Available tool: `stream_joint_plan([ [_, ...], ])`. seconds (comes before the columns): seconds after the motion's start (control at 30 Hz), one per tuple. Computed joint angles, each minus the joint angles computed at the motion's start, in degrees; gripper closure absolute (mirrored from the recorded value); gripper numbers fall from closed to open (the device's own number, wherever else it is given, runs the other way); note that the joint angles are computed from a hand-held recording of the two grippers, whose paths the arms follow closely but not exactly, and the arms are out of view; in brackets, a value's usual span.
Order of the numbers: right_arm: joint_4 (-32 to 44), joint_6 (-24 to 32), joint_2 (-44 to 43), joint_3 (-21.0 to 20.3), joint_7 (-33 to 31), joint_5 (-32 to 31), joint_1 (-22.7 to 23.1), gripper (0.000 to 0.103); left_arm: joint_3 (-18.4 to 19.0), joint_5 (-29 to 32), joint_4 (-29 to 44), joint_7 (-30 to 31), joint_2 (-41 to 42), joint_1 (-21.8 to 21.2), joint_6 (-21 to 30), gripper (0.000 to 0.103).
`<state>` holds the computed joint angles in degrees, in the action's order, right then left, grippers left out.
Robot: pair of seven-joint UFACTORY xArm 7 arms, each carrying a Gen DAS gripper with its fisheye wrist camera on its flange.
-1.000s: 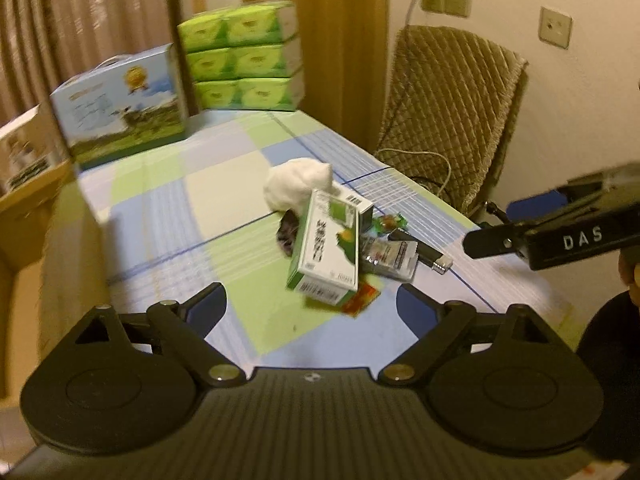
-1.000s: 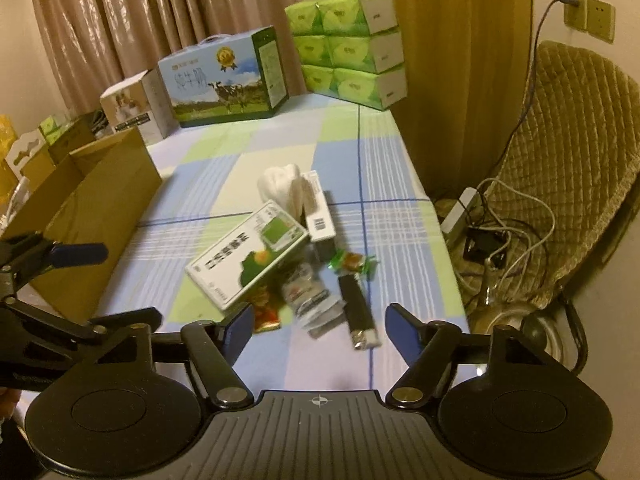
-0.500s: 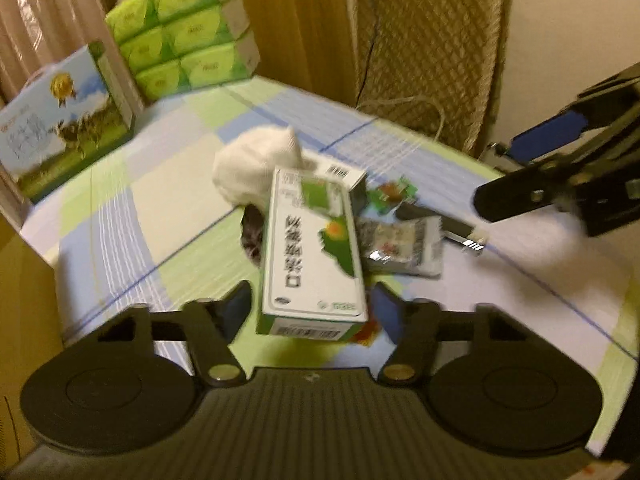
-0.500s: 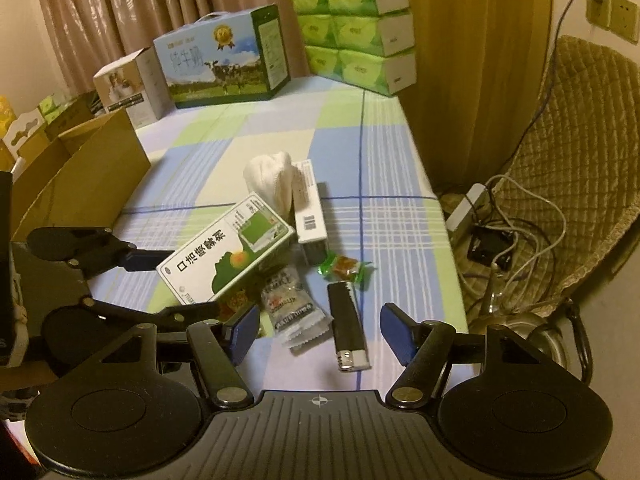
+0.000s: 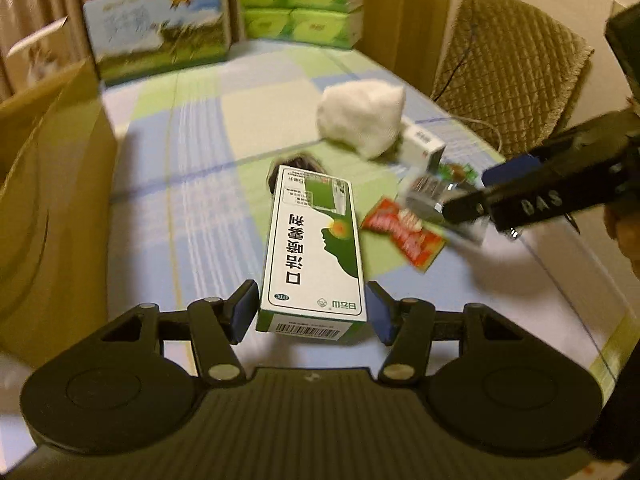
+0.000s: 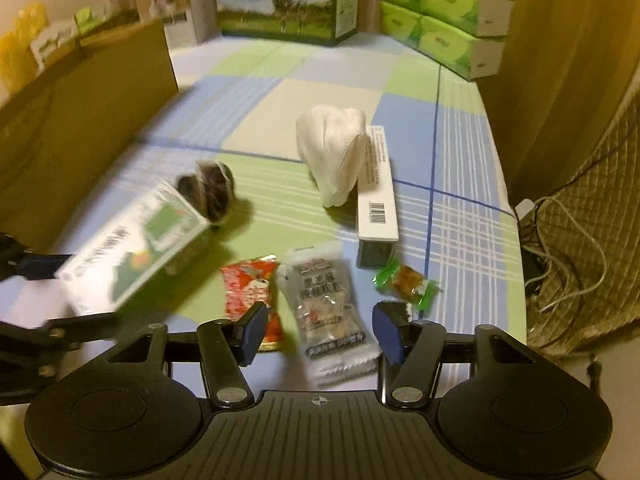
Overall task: Organize objects
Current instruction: 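Grasp the green-and-white medicine box with left tool while right tool grasps snack packet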
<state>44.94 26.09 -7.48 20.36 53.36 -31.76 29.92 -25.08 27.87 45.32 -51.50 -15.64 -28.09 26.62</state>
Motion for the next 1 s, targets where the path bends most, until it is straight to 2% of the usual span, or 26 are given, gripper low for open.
stream_joint_plan([
  [0.1, 1.6, 2.5, 2.4, 0.3, 0.5, -3.0, 0.1, 0.054, 0.4, -1.2, -1.5, -0.2, -0.8, -0.3, -0.7, 0.049],
  [0.17, 1.5, 2.6, 2.7, 0.1, 1.6, -4.3, 0.7, 0.067, 0.7, -2.0, -1.9, 0.4, -0.7, -0.4, -1.5, 0.049],
  [0.23, 1.3, 3.5, 2.0, 0.2, 3.4, -4.6, 1.4, 0.069, 0.7, -2.0, -2.3, 0.4, -0.9, -0.1, -2.5, 0.049],
  [0.33, 0.4, 4.7, -0.1, 0.9, 5.5, -1.7, 2.8, 0.070, 0.2, -1.8, -2.7, 0.1, -1.5, 0.5, -3.0, 0.049],
  [0.5, -0.1, 8.7, -2.4, 3.9, 14.3, 0.7, 4.6, 0.070, 0.1, -1.4, -1.8, 0.7, -0.6, 1.4, -3.2, 0.045],
  [0.67, -1.3, 8.1, -2.8, 5.8, 23.7, -3.6, 4.6, 0.070, 0.3, -0.5, 0.4, 1.9, 2.7, 1.1, -3.2, 0.041],
  [0.8, -2.4, 6.1, -3.4, 5.3, 24.9, -4.0, 4.7, 0.065, 0.9, 1.5, 1.9, 2.2, 4.8, 0.1, -2.0, 0.045],
  [1.0, -3.0, 4.7, -3.4, 5.4, 25.6, -4.4, 4.4, 0.058, 1.7, 0.6, -1.7, 3.4, 0.8, -1.1, -1.6, 0.045],
])
